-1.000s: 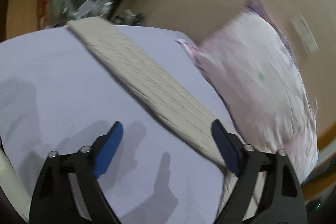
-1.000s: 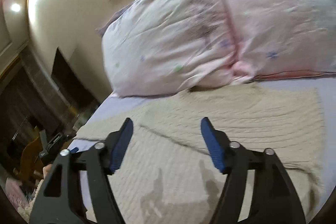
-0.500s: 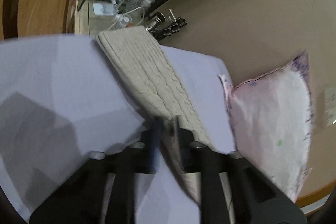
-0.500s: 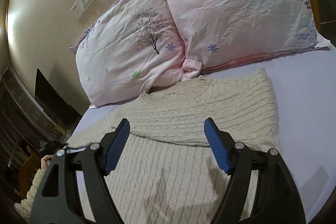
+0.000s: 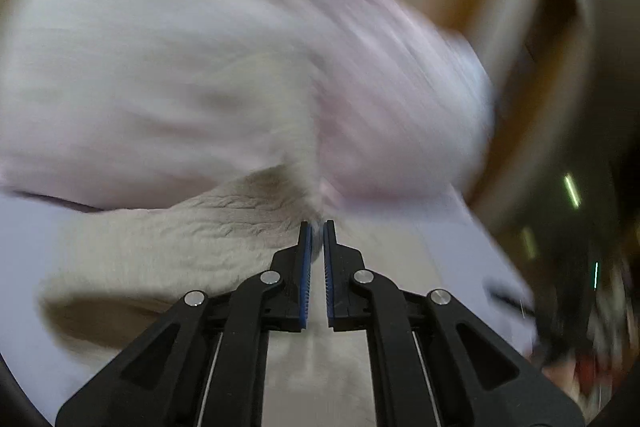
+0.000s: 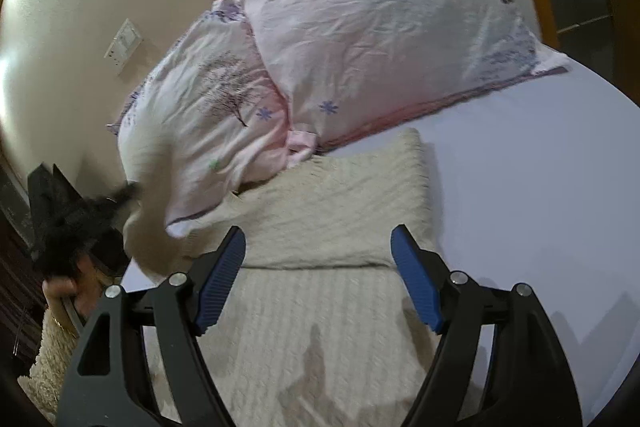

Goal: Fold small clothes
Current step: 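Grasp the sweater hem with both grippers and lift it up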

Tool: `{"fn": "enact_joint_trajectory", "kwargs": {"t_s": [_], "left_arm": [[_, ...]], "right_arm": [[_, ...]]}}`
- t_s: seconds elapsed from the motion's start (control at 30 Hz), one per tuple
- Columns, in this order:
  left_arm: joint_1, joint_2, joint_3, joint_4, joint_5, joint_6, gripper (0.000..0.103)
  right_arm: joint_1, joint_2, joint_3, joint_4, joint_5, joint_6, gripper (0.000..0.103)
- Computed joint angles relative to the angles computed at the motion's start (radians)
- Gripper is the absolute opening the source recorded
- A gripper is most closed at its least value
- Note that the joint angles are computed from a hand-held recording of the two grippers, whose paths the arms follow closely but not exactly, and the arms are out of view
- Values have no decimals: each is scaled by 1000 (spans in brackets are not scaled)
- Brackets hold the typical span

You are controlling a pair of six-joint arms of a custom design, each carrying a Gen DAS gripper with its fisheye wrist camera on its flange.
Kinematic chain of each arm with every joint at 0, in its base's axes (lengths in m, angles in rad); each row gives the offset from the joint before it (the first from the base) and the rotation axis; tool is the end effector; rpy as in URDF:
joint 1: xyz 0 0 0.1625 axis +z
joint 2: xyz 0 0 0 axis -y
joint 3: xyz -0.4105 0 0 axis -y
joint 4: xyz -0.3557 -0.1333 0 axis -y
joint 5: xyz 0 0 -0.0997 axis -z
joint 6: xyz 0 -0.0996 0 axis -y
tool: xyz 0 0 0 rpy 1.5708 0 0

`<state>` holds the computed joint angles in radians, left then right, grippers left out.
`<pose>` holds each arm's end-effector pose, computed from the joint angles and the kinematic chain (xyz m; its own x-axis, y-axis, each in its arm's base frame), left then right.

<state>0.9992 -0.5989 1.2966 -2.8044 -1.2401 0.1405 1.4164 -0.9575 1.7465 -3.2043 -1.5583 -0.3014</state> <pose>-0.2640 -0.7166 0.1353 -0.8113 0.4698 -0.3479 0.5845 0.6639 -0.4665 0.0364 -0.6408 0.2542 -0.9752 -0.0568 0.2140 -0.1962 0.6695 -0.7164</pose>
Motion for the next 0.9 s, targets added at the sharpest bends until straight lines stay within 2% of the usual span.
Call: {"fn": "enact_joint_trajectory", "kwargs": {"t_s": [0.07, 0.13, 0.2, 0.27, 0.33, 0.37, 0.4, 0.43, 0.5, 0.6, 0.7, 0.73, 0.8, 0.9], "left_arm": [[-9, 31, -19, 102, -23, 12, 4], [-13, 8, 45, 88, -24, 27, 4], [-9, -61, 142, 45, -12, 4, 5], [4, -157, 256, 6, -11, -27, 7], [19, -265, 371, -16, -16, -67, 19], [26, -323, 429, -17, -22, -91, 36], [35, -377, 481, -15, -26, -106, 45], [39, -441, 552, -27, -18, -124, 46], [48, -544, 661, -28, -15, -176, 48], [94, -673, 794, -16, -99, -279, 53], [121, -724, 879, -15, -104, -329, 53], [135, -724, 893, -22, -126, -337, 53], [161, -700, 909, -48, -173, -335, 54], [179, -654, 913, -66, -185, -340, 54]], "right_arm": [[-15, -33, 34, 11, 9, -1, 75], [-33, -76, 77, 16, 24, -25, 77], [-55, -128, 128, 38, 50, -58, 82], [-85, -177, 166, 109, 103, -77, 82], [-134, -240, 208, 228, 200, -89, 82], [-152, -263, 224, 272, 232, -94, 82], [-174, -292, 244, 328, 267, -106, 82], [-197, -331, 272, 394, 293, -124, 82], [-221, -392, 313, 483, 290, -157, 82], [-263, -469, 368, 599, 242, -147, 82], [-314, -463, 384, 652, 278, -109, 82], [-331, -442, 382, 670, 304, -104, 81], [-342, -402, 372, 684, 327, -107, 77], [-341, -337, 351, 700, 336, -103, 70]]}}
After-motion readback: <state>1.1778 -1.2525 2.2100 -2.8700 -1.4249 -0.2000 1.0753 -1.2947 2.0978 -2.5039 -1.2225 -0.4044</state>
